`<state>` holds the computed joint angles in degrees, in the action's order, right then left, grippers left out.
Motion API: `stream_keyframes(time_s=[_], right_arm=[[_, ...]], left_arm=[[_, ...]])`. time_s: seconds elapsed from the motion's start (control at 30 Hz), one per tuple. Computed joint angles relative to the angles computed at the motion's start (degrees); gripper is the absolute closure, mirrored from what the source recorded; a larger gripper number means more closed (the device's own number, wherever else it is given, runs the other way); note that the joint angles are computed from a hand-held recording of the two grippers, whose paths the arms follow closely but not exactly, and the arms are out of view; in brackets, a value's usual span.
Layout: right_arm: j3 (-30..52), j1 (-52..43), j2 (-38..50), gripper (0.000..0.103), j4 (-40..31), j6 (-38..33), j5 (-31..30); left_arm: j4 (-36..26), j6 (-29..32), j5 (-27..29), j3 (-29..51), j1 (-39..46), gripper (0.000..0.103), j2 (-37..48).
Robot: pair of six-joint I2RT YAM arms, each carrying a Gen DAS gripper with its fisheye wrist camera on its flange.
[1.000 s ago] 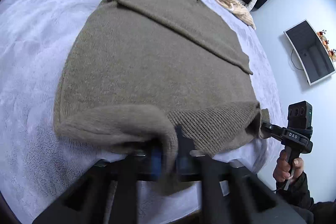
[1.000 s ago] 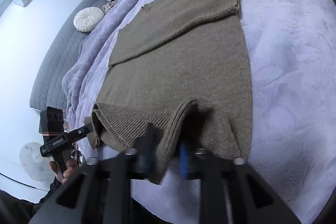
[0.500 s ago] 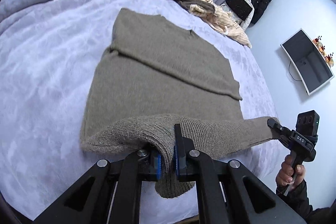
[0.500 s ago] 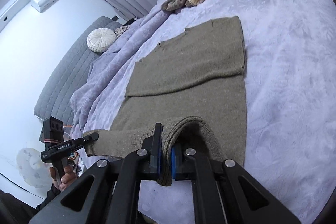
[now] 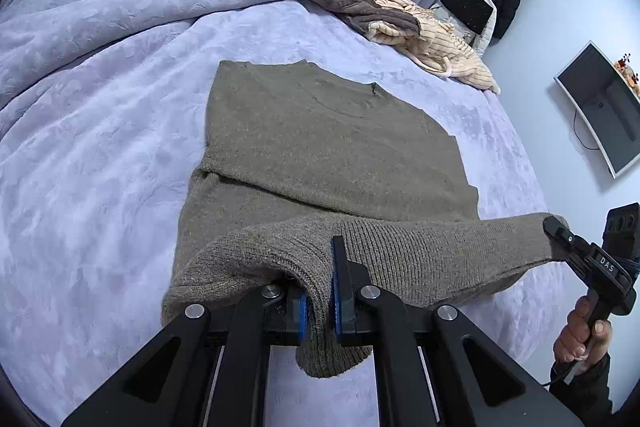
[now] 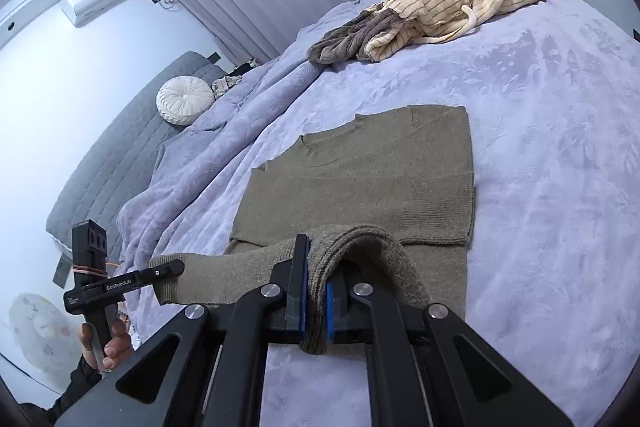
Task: Fold small clothes
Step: 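Hold the hem with both grippers and fold it up onto the collar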
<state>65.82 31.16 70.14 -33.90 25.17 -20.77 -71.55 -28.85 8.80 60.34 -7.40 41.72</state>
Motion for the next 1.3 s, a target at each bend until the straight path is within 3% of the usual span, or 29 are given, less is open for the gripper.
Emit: stream_keyframes(time_s=[0.17,0.77,1.3], right_arm=[[3.95,-0.22,4.69,0.096,-0.95,-0.66,2.08],[16.67,-2.11,18.28,0.096,-2.28,-1.87,3.09],[36.08,-3.05,36.91,0.096,-5.49,-1.52,4.32]], left_arm=[[1.89,-0.52,-4.09,1.03,-2.91,0.093,3.8],[8.46,8.25,4.21,4.95,8.22,0.093,16.3],[14.25,12.3,4.82,12.71,11.24,0.093,34.42]])
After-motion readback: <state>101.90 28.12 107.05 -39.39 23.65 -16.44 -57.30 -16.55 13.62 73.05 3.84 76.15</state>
